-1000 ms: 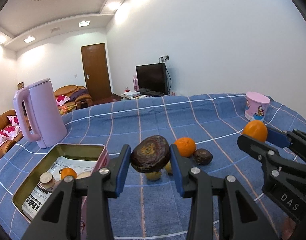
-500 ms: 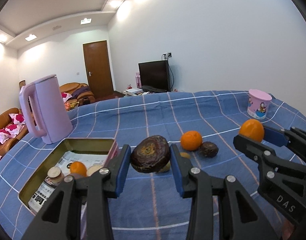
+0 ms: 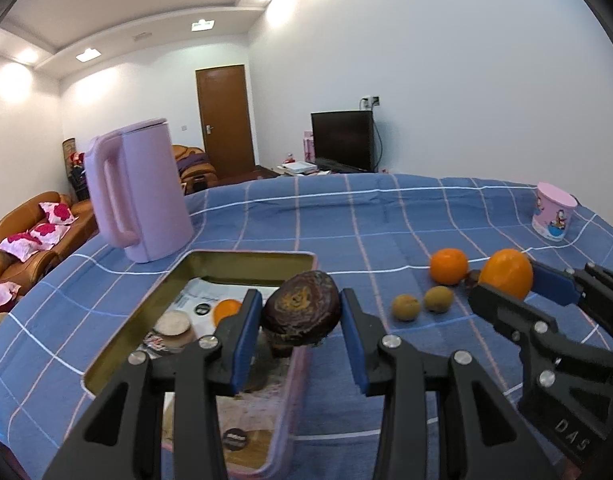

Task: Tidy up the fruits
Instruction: 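Carry the dark fruit and orange with both grippers over the tin tray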

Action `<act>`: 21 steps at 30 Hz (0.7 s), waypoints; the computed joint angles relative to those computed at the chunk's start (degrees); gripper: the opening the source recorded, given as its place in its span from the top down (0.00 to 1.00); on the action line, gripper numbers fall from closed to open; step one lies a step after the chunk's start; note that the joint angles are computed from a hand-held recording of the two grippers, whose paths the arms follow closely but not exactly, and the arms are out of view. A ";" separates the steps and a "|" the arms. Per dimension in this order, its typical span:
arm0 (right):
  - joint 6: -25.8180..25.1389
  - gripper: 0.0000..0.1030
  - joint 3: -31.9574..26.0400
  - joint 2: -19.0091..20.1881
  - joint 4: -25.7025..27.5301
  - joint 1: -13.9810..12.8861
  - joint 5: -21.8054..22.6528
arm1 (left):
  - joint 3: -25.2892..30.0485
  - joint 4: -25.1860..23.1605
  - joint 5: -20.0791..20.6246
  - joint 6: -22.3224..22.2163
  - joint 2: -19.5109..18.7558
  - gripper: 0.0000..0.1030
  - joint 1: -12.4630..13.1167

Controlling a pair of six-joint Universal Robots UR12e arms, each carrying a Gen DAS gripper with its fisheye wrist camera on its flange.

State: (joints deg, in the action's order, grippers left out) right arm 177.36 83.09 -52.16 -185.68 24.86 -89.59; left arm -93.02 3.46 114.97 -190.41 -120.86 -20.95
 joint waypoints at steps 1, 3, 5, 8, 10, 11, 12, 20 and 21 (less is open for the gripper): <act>-0.19 0.60 -0.26 0.14 0.18 0.13 0.19 | -0.23 0.08 0.12 -0.08 0.13 0.60 0.11; -0.54 0.60 -0.77 0.41 0.54 0.34 0.68 | -0.82 0.30 0.34 -0.31 0.50 0.60 0.37; -0.67 0.60 -1.20 0.64 0.80 0.57 1.24 | -1.22 0.16 0.47 -0.50 0.79 0.60 0.62; -1.01 0.60 -1.94 1.03 1.33 0.98 2.15 | -1.67 -0.37 0.91 -1.08 1.15 0.60 1.02; -1.29 0.60 -2.47 1.32 1.65 1.27 2.55 | -2.02 -0.76 1.28 -1.45 1.41 0.60 1.30; -1.42 0.60 -2.72 1.43 1.87 1.40 2.82 | -2.21 -0.85 1.44 -1.63 1.54 0.60 1.45; -1.65 0.60 -3.12 1.64 2.09 1.63 3.11 | -2.42 -0.94 1.63 -1.89 1.70 0.60 1.63; -2.70 0.60 -4.97 2.64 3.44 2.57 4.93 | -3.43 -2.05 2.94 -2.94 2.46 0.60 2.77; -2.85 0.60 -5.24 2.76 3.68 2.68 5.21 | -3.58 -2.37 3.08 -3.26 2.56 0.60 3.00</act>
